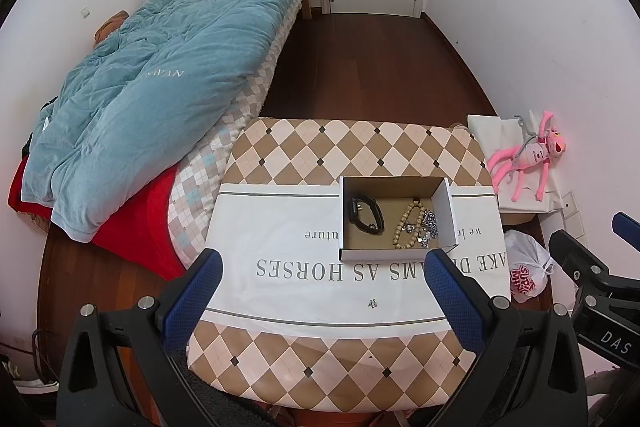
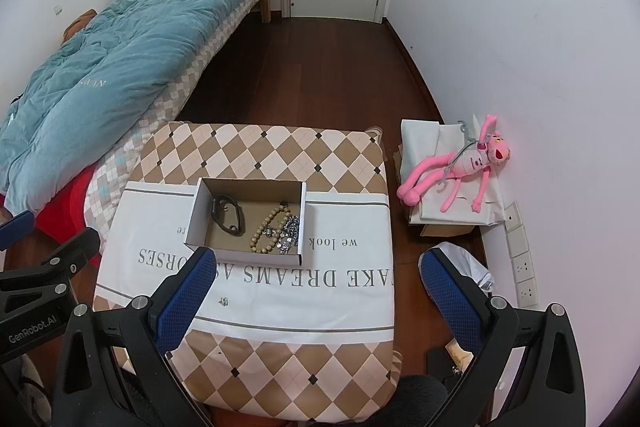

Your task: Organize jewelry

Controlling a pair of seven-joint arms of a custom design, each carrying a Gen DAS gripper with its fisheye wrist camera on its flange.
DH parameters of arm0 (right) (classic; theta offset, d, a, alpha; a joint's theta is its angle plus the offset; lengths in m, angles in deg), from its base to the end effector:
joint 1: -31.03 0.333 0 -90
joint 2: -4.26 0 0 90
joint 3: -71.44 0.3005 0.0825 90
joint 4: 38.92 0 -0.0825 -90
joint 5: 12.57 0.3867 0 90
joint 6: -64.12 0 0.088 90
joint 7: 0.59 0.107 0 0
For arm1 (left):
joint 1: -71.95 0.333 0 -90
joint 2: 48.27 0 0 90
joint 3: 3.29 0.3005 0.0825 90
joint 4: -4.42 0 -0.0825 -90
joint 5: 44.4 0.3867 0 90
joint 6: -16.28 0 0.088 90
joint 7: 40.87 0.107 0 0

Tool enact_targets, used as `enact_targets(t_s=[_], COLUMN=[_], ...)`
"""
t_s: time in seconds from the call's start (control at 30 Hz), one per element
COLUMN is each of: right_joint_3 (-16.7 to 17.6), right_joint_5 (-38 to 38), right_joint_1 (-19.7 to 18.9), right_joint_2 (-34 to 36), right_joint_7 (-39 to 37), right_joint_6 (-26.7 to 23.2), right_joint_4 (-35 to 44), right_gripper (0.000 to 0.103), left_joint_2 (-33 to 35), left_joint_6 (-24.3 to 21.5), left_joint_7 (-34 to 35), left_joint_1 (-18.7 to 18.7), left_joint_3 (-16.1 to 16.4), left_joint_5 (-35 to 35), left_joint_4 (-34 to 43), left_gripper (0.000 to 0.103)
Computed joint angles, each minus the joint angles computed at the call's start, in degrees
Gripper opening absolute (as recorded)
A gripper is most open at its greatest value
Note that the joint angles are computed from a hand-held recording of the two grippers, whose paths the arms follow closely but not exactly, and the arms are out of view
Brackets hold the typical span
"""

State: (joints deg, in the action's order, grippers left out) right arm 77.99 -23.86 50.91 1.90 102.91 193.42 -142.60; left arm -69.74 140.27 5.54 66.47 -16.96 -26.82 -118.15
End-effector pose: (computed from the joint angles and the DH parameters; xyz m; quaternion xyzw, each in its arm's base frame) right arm 0.5333 0.2605 0.5888 -0.7817 0.5682 -0.1843 0.1792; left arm 0.4601 -0.1617 0.5822 -0.7773 0.5717 -0.1385 0.2231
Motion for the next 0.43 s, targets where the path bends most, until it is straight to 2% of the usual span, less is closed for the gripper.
enact_targets(t_s=[0.43], right_joint_3=[0.0], right_joint_5=[0.4], right_joint_1=[0.0], right_joint_2=[-0.1], right_joint_7=[-0.2], right_joint_6=[0.0], right_joint_4=[0.0], right_gripper=[0.103], left_joint_2=[-0.2], left_joint_6=[0.4], left_joint_7=[-0.2], left_joint_1=[-0.1], left_joint_3=[0.0], left_joint_5=[0.1], left_joint_4=[-0.1], left_gripper=[0.103])
